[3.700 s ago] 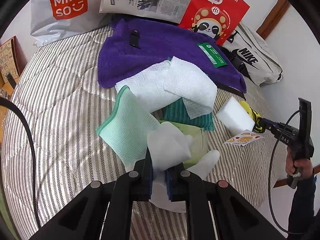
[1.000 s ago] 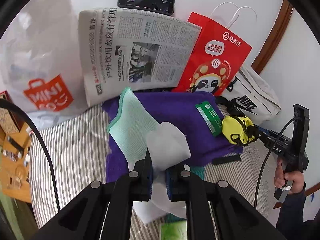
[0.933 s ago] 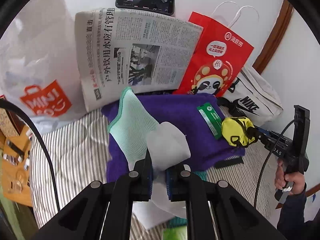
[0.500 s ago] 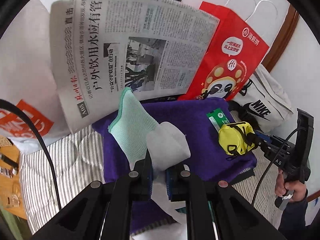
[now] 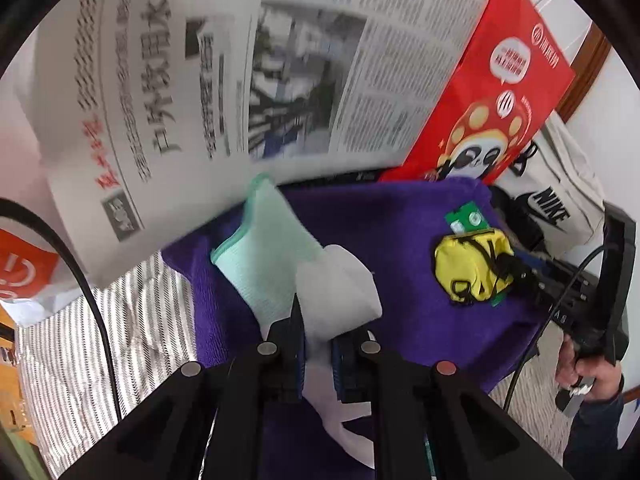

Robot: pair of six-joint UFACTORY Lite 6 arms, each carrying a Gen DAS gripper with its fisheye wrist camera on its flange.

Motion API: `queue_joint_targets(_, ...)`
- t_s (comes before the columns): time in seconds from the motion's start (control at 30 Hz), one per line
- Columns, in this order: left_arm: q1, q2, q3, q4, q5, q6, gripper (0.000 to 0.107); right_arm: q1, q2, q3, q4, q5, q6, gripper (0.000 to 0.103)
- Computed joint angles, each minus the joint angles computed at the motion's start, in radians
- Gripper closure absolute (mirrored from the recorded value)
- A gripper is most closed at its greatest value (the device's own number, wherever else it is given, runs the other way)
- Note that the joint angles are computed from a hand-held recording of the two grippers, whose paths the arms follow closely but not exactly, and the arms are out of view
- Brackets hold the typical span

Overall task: Organize soft objects
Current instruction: 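Open the right tool over the towel to drop the yellow bag while the left tool releases the white glove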

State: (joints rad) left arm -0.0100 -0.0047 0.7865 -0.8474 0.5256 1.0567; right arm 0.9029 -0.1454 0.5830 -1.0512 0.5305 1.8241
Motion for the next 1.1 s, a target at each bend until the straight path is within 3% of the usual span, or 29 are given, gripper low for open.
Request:
queue_joint_targets(0.47,-0.084,0.079,-0.042,0.031,-0.153,-0.021,0.096,-0.032,0.097,0.016,-0.093,-0.049,0.053,0.08)
queue_joint_targets(0.6,-0.076,0.073,-0.055,0.044,-0.151,-0.034,0.093,-0.045,0.091,0.005,-0.11,-0.065,0.064,0.075)
queue_joint_targets(0.7,-0.069,0.054,-0.064,0.075,-0.137,-0.07,0.089,-0.065,0.056,-0.018,-0.087,-0.096,0.036,0.068)
queue_joint_targets(0.8,-0.073,0.02,-0.084,0.146,-0.139,-0.136,0.077,-0.058,0.005,-0.044,-0.091,-0.091,0.037,0.047)
queue_joint_targets(0.83,-0.057,0.001,-0.093,0.162,-0.131,-0.138,0.067,-0.045,-0.005,-0.048,-0.093,-0.07,0.044,0.042)
queue_joint_targets(0.93,-0.05,-0.051,-0.128,0.147,-0.11,-0.12,0.06,-0.019,-0.04,-0.054,-0.065,-0.04,0.014,0.041)
queue_joint_targets(1.03,-0.055,-0.124,-0.163,0.256,-0.114,-0.225,0.05,0.01,-0.077,-0.05,-0.004,-0.003,-0.043,0.041)
queue_joint_targets(1.1,-0.046,-0.171,-0.182,0.274,-0.087,-0.242,0.05,0.032,-0.106,-0.052,0.028,0.026,-0.066,0.04)
